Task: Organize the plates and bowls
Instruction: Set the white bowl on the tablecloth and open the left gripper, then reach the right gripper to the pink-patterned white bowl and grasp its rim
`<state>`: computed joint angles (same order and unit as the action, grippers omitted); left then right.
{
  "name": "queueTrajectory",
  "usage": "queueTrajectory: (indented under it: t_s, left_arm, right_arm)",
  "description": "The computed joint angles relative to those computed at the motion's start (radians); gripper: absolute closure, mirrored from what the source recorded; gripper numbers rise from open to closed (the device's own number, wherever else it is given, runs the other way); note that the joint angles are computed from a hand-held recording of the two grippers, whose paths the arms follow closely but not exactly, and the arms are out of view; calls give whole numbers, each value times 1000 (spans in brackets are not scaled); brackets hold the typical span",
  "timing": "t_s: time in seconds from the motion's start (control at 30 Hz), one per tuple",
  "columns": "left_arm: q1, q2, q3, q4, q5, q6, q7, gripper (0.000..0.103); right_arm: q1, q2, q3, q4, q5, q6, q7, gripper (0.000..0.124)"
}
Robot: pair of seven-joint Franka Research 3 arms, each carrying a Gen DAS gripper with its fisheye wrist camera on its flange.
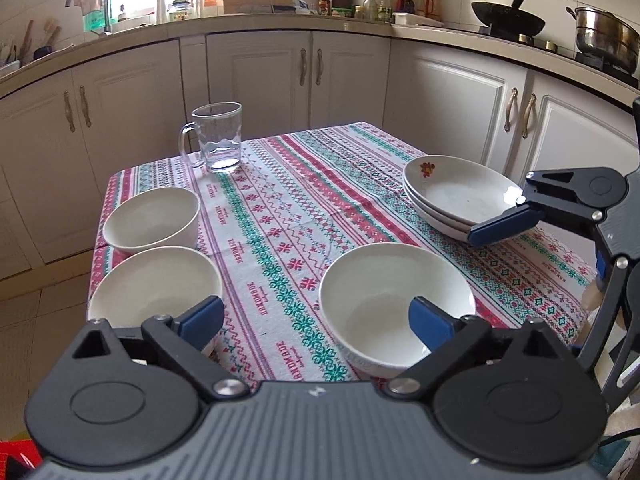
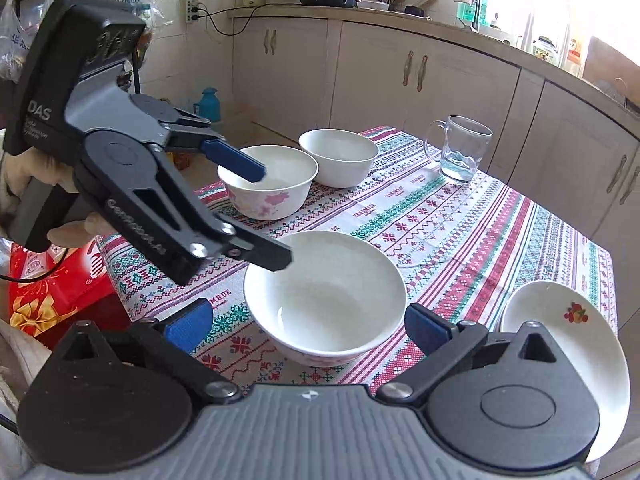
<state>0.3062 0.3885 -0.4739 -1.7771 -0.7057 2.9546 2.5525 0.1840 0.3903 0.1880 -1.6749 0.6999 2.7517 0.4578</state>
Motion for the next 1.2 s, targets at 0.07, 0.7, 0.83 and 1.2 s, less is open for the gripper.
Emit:
queueTrajectory:
  t_s: [0.07, 0.7, 0.83, 1.2]
  left_arm:
    - [14, -15, -7, -27, -20, 13, 6, 4]
    - [117, -64, -104, -169, -52, 162, -12, 4]
    - [129, -54, -106, -166, -14, 160, -58, 4]
    - [40, -21, 25, -158, 196, 262, -250, 4]
  right_arm:
    - [14, -4, -9, -8, -20, 22, 18, 21]
    - [48, 12, -32, 17, -109, 27, 140, 21]
    - [59, 32, -44, 53, -172, 3, 197, 21]
    - [93, 131, -68, 249, -322, -93, 287, 21]
